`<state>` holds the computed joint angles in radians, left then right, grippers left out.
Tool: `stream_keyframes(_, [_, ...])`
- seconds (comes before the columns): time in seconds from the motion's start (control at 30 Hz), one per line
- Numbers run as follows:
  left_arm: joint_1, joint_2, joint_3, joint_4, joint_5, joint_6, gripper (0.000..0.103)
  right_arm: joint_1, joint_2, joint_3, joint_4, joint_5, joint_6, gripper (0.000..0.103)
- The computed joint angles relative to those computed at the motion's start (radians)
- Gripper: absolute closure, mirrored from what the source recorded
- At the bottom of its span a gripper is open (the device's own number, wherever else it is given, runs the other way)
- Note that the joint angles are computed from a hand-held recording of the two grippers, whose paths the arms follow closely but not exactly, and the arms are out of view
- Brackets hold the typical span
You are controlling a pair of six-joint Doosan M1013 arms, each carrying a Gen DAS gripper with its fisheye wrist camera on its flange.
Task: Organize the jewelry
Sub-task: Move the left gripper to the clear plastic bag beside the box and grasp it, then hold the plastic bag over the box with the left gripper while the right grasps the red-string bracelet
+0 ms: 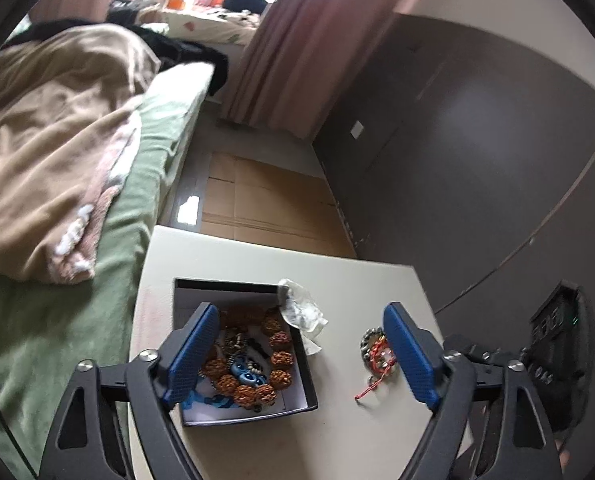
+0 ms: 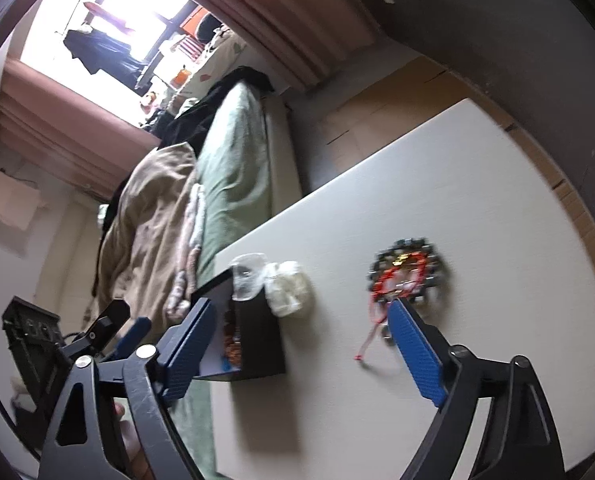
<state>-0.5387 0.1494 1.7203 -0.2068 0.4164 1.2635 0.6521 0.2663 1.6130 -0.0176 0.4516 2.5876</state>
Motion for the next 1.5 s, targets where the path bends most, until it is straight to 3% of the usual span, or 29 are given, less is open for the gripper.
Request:
stream_keyframes(0.2, [-0.047,0.04,-0.038,0.17,0.049,-0.069,0.037,-0.017,-0.022,0.023,-0.046,0.055,0.041,0.013])
stream_keyframes(0.5, [-0.107,0.104,-0.092,0.477,0.159,-0.216,0.04,-0.038,-0.032,0.032,-0.035,0.125,0.029,0.013])
stream_keyframes(0.9, [-0.156,0.193,-0.163,0.728,0.332,-0.309,0.04,-0.058,-0.016,0.019,0.001,0.179,0.009,0.013])
stream_keyframes(0.97, [-0.16,0.203,-0.17,0.764,0.352,-0.322,0.046,-0.06,-0.012,0.014,0.0,0.187,0.009,0.013])
stream_keyframes(1.13, [-0.162,0.213,-0.181,0.792,0.373,-0.343,0.078,-0.063,-0.002,0.002,0.013,0.198,-0.015,0.013])
stream_keyframes(1.17, [-0.163,0.212,-0.182,0.801,0.379,-0.356,0.081,-0.063,0.001,0.0,0.016,0.201,-0.02,0.013])
stream_keyframes(1.3, [-0.146,0.186,-0.165,0.78,0.331,-0.396,0.097,-0.062,0.013,-0.009,0.017,0.211,-0.026,0.013])
stream_keyframes(1.5, [-0.118,0.143,-0.134,0.707,0.235,-0.409,0.102,-0.055,0.025,-0.017,0.007,0.194,-0.037,0.018])
